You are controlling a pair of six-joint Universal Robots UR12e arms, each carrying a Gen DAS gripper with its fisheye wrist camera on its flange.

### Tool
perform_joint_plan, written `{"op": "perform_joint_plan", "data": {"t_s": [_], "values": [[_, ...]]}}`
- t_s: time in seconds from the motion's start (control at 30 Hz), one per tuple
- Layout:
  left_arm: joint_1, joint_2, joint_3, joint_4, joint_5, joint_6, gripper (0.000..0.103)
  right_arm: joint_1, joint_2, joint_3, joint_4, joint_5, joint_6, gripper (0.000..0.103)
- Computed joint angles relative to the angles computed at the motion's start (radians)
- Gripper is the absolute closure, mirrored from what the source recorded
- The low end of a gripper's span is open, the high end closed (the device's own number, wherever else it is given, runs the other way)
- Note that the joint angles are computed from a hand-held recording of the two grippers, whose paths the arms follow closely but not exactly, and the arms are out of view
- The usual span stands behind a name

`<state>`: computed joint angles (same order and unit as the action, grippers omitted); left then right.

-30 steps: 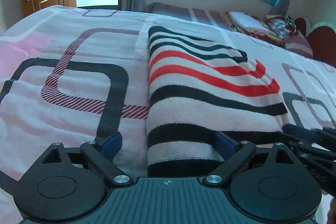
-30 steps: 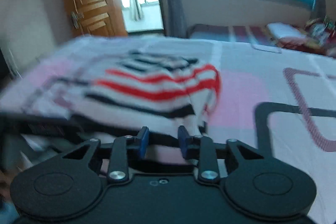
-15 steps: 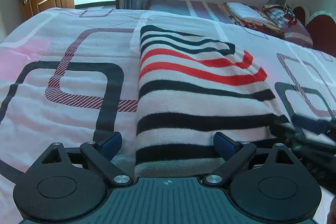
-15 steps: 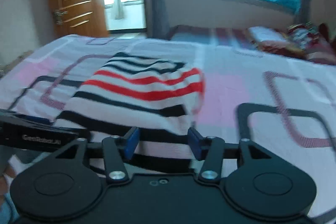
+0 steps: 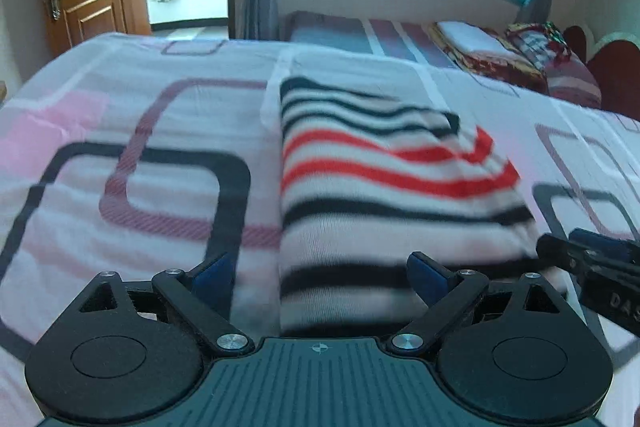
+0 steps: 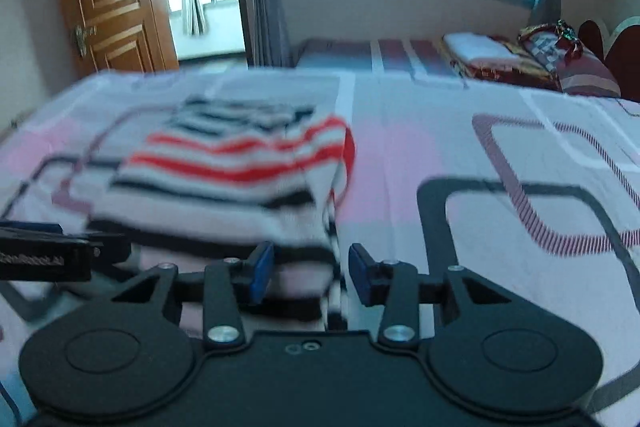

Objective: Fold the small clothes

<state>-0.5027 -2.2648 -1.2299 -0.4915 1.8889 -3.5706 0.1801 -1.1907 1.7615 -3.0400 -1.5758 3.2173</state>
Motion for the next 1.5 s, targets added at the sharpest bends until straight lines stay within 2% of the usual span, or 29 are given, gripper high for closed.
{"op": "perform_joint_plan", "data": {"t_s": [0.23, 0.3, 0.33, 0.37, 0.47, 0.5, 0.63, 0.77, 0.93, 1.0, 1.07, 1.17, 1.27, 1.33, 1.5], "values": [[0.012, -0.074, 0.121, -0.066, 0.022, -0.001, 0.009, 0.011, 0.054, -0.082, -0.004, 0.006, -0.025, 0.065], [0.017, -0.089, 0.139, -0.078, -0.003, 0.002, 0.009, 0.016, 0.075, -0.109, 0.007, -0.005, -0.031, 0.066], [0.018, -0.093, 0.143, -0.078, -0.009, 0.002, 0.007, 0.018, 0.086, -0.12, 0.015, -0.011, -0.031, 0.066], [0.016, -0.099, 0.15, -0.087, -0.003, 0.004, 0.0, 0.018, 0.095, -0.132, 0.034, -0.017, -0.033, 0.065], [0.012, -0.101, 0.151, -0.083, 0.01, 0.024, 0.0, 0.026, 0.113, -0.154, 0.101, -0.074, -0.087, 0.062], [0.012, -0.099, 0.149, -0.084, 0.011, 0.025, 0.0, 0.023, 0.11, -0.15, 0.099, -0.063, -0.078, 0.062], [0.007, -0.089, 0.149, -0.111, 0.016, 0.022, 0.0, 0.005, 0.077, -0.118, 0.082, 0.006, -0.03, 0.058], [-0.008, -0.067, 0.135, -0.133, 0.047, 0.041, 0.0, -0.008, 0.037, -0.069, 0.05, 0.046, 0.02, 0.039], [-0.044, -0.028, 0.106, -0.14, 0.158, 0.094, 0.0, -0.027, -0.03, 0.006, 0.033, 0.093, 0.093, 0.023], [-0.059, -0.004, 0.081, -0.113, 0.2, 0.141, 0.0, -0.042, -0.062, 0.04, 0.03, 0.143, 0.121, 0.02], [-0.07, 0.029, 0.048, -0.083, 0.2, 0.189, 0.0, -0.05, -0.095, 0.072, 0.026, 0.178, 0.129, 0.019], [-0.084, 0.083, -0.02, 0.014, 0.203, 0.225, 0.0, -0.055, -0.145, 0.119, 0.007, 0.207, 0.12, 0.009], [-0.102, 0.138, -0.084, 0.098, 0.198, 0.229, 0.0, -0.068, -0.192, 0.155, 0.011, 0.274, 0.107, 0.007], [-0.114, 0.167, -0.106, 0.104, 0.203, 0.233, 0.0, -0.077, -0.219, 0.173, 0.021, 0.316, 0.121, 0.002], [-0.162, 0.227, -0.166, 0.122, 0.238, 0.309, 0.0, -0.115, -0.29, 0.213, 0.105, 0.478, 0.114, 0.001]]}}
